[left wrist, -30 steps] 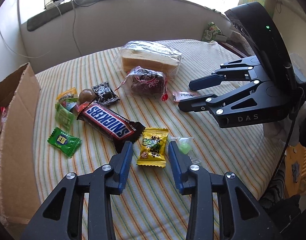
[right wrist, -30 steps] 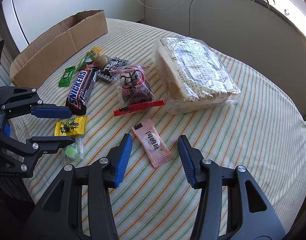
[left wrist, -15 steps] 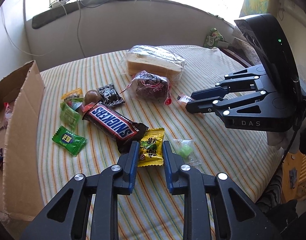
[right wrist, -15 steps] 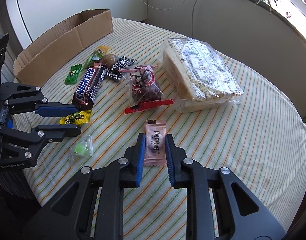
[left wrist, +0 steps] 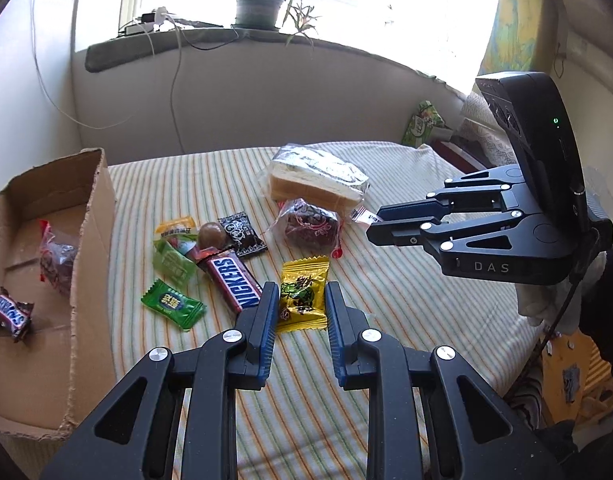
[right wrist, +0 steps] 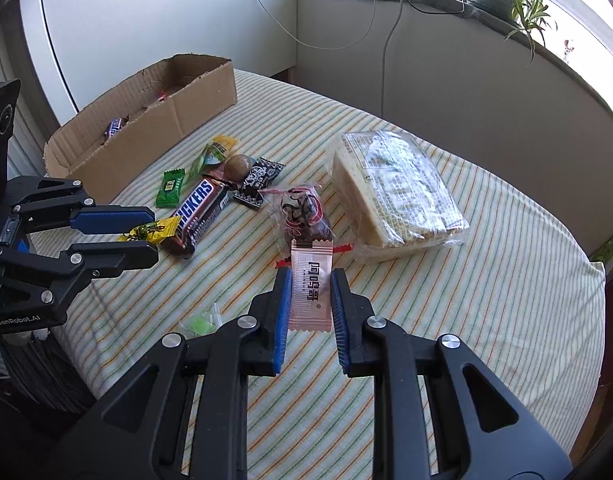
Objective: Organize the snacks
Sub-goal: 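Carry both candies into the cardboard box and open both grippers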
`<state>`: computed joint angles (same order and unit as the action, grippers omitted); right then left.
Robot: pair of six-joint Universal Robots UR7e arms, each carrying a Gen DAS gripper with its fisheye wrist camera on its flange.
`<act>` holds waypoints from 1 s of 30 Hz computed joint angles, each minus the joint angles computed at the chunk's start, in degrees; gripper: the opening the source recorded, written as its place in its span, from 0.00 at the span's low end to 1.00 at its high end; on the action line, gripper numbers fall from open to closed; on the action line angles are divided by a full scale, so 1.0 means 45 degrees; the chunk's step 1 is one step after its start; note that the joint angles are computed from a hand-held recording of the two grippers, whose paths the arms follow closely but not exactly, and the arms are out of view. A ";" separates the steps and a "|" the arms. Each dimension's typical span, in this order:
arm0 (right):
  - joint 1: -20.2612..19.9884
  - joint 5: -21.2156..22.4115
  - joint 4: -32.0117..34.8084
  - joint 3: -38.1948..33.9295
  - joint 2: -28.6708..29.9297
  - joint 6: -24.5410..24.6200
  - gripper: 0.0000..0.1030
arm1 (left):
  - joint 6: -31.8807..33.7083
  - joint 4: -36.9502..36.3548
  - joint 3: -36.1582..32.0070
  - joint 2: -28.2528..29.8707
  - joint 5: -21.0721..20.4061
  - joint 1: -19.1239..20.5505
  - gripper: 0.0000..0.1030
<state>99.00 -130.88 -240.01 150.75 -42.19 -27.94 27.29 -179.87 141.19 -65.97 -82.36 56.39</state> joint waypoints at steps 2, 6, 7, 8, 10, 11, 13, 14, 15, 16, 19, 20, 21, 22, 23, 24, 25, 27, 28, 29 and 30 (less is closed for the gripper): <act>0.0268 -0.0050 0.0372 -0.0177 -0.0117 0.0093 0.20 | 0.0059 -0.0241 0.0032 -0.0152 0.0061 0.0021 0.21; 0.0821 -0.0179 0.1137 -0.0612 -0.0302 0.0238 0.20 | -0.0025 -0.0318 -0.0174 -0.0425 -0.0028 0.0275 0.21; 0.0938 -0.0194 0.1309 -0.0731 -0.0329 0.0247 0.20 | -0.0041 -0.0391 -0.0207 -0.0473 0.0004 0.0336 0.21; 0.1054 -0.0223 0.1479 -0.0860 -0.0341 0.0250 0.20 | -0.0069 -0.0465 -0.0237 -0.0506 0.0047 0.0388 0.21; 0.1240 -0.0226 0.1823 -0.1202 -0.0302 0.0222 0.20 | -0.0101 -0.0615 -0.0326 -0.0563 0.0132 0.0524 0.21; 0.1329 -0.0209 0.2020 -0.1349 -0.0316 0.0234 0.20 | -0.0114 -0.0700 -0.0347 -0.0606 0.0175 0.0589 0.21; 0.1508 -0.0158 0.2329 -0.1661 -0.0272 0.0258 0.20 | -0.0132 -0.0848 -0.0444 -0.0673 0.0191 0.0755 0.21; 0.1580 -0.0092 0.2523 -0.1805 -0.0275 0.0270 0.20 | -0.0126 -0.0976 -0.0477 -0.0702 0.0240 0.0828 0.21; 0.1662 -0.0040 0.2702 -0.1948 -0.0263 0.0271 0.20 | -0.0111 -0.1177 -0.0514 -0.0681 0.0353 0.0885 0.21; 0.1734 -0.0001 0.2868 -0.2120 -0.0205 0.0256 0.20 | -0.0104 -0.1284 -0.0564 -0.0697 0.0442 0.0967 0.21; 0.1952 0.0173 0.3400 -0.2634 -0.0019 0.0245 0.20 | -0.0123 -0.1365 -0.0771 -0.0792 0.0575 0.1356 0.21; 0.2039 0.0222 0.3555 -0.2815 0.0071 0.0241 0.20 | -0.0135 -0.1394 -0.0841 -0.0816 0.0631 0.1474 0.21; 0.2108 0.0319 0.3724 -0.2965 0.0129 0.0250 0.20 | -0.0130 -0.1463 -0.0877 -0.0838 0.0701 0.1566 0.21; 0.2173 0.0395 0.3874 -0.3117 0.0202 0.0240 0.20 | -0.0122 -0.1546 -0.0917 -0.0849 0.0791 0.1644 0.21; 0.2241 0.0448 0.4013 -0.3270 0.0281 0.0222 0.20 | -0.0096 -0.1655 -0.0922 -0.0865 0.0876 0.1703 0.21; 0.2310 0.0509 0.4170 -0.3418 0.0362 0.0222 0.20 | -0.0054 -0.1778 -0.0934 -0.0867 0.0965 0.1761 0.21; 0.2379 0.0567 0.4324 -0.3580 0.0466 0.0224 0.20 | -0.0038 -0.1884 -0.0979 -0.0838 0.1057 0.1809 0.21; 0.2516 0.0623 0.4608 -0.3902 0.0675 0.0199 0.20 | -0.0076 -0.1928 -0.1088 -0.0863 0.1082 0.1997 0.21; 0.2574 0.0649 0.4735 -0.4057 0.0791 0.0199 0.20 | -0.0080 -0.1938 -0.1143 -0.0876 0.1098 0.2095 0.21; 0.2628 0.0679 0.4887 -0.4189 0.0860 0.0205 0.20 | -0.0064 -0.1989 -0.1189 -0.0877 0.1169 0.2175 0.21; 0.2662 0.0722 0.5015 -0.4338 0.0947 0.0197 0.20 | -0.0061 -0.2051 -0.1230 -0.0874 0.1236 0.2258 0.21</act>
